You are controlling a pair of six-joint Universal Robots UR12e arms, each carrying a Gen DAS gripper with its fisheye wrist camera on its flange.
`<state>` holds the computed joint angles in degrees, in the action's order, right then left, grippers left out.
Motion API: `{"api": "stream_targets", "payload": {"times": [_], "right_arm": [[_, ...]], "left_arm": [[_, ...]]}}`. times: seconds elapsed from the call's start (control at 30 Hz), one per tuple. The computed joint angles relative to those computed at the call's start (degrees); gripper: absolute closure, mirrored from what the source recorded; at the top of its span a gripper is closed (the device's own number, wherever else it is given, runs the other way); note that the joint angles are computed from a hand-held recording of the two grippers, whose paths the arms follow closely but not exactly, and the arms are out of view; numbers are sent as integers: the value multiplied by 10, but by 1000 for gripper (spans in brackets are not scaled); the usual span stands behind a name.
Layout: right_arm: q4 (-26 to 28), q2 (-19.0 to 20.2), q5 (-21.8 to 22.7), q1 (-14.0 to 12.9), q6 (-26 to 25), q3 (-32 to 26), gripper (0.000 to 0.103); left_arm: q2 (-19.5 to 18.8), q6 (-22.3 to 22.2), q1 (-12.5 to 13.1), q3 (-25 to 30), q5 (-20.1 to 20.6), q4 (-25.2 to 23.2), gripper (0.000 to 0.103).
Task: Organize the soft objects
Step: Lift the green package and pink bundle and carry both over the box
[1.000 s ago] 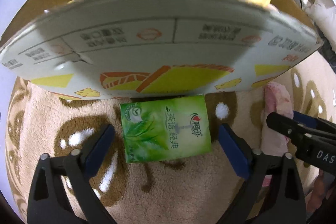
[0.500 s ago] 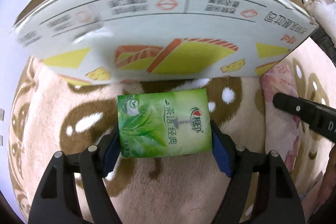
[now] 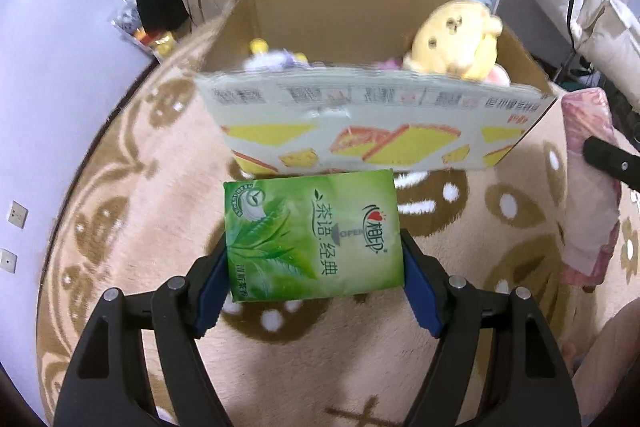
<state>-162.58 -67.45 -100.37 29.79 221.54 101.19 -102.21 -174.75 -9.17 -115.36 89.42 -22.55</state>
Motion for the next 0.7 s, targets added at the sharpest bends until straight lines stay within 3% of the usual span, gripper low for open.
{"api": "stream_targets", "payload": {"times": [0.37,0.7], "right_arm": [[-31,7,-38,21,-58,-37,85],[-27,42,-29,11,-97,-100,85]], "left_arm": [[34,10,17,15,-3,29,28],[14,20,23,57,-11,41,28]]}}
